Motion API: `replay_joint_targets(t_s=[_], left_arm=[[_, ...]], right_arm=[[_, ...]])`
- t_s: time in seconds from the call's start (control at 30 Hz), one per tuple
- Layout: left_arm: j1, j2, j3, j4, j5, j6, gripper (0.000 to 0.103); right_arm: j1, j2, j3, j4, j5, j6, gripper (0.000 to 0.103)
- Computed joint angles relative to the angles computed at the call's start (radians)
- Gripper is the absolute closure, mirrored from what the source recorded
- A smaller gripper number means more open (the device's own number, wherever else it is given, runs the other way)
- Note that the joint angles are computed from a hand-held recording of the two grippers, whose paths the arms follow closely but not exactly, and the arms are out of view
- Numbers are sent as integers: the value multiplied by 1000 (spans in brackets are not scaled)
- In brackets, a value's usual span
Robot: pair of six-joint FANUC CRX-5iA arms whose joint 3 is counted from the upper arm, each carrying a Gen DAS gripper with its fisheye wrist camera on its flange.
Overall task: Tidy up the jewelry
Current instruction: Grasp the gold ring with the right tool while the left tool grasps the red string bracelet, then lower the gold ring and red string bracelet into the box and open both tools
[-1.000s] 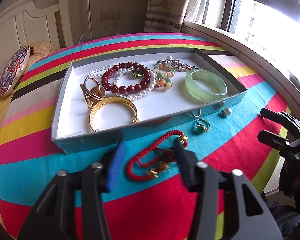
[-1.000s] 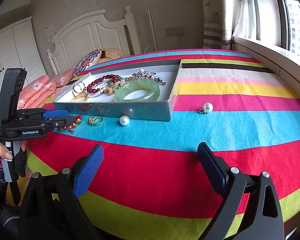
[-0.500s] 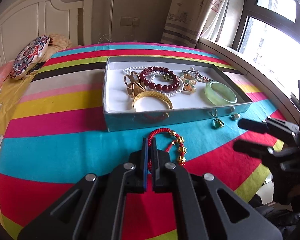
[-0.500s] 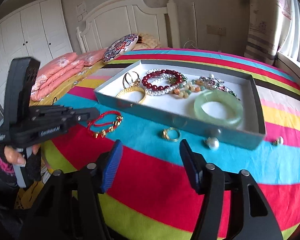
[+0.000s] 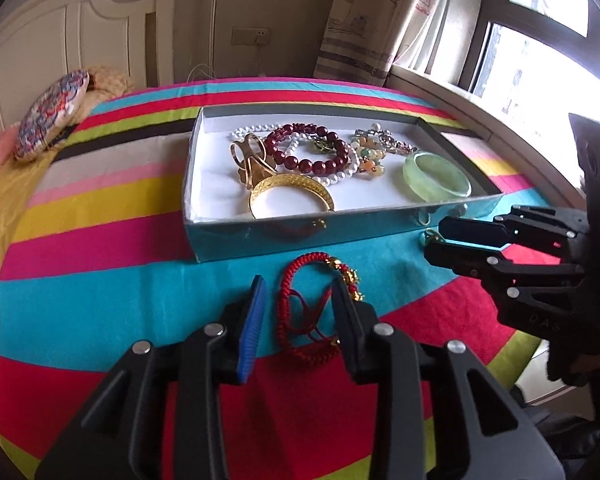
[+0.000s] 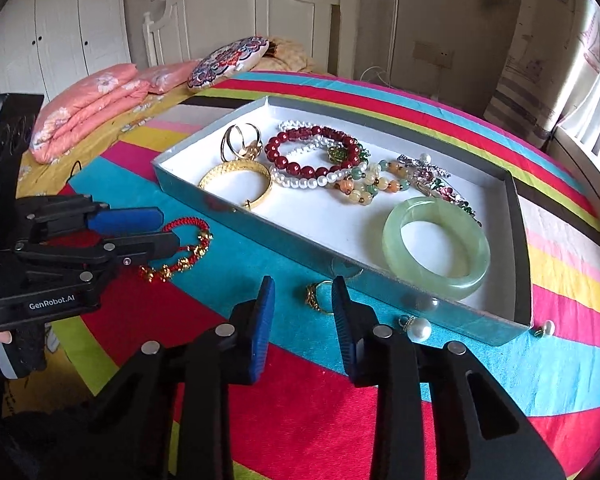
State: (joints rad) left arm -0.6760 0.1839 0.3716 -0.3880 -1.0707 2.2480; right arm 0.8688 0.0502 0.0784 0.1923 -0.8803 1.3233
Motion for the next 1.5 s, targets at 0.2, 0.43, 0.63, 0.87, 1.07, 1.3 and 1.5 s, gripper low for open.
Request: replay_joint_targets(t_s=[0.2, 0.43, 0.63, 0.87, 1.07, 1.3, 1.5], left_arm=[[-11, -7, -9, -13, 1, -31, 96], [-32, -41, -15, -70, 28, 6, 97], [-63, -55, 19, -127, 6, 15, 97], [-88, -57, 73, -173, -22, -3, 97], [-98, -25, 151, -197, -55, -60, 97], [-87, 37, 253, -178, -68, -149, 97], [-73, 113, 358, -146, -74, -222, 97]], right_arm=[[5, 6, -13, 19, 15, 18, 86], [10, -28, -41, 9, 49, 30, 90], [7, -72, -59, -3, 76, 23, 90], [2, -107, -77, 3, 95, 10, 90], [-20, -122, -80, 23, 114, 0, 90], [-58, -114, -62, 30, 119, 13, 90], [-102, -84, -13, 16, 110, 52, 90]])
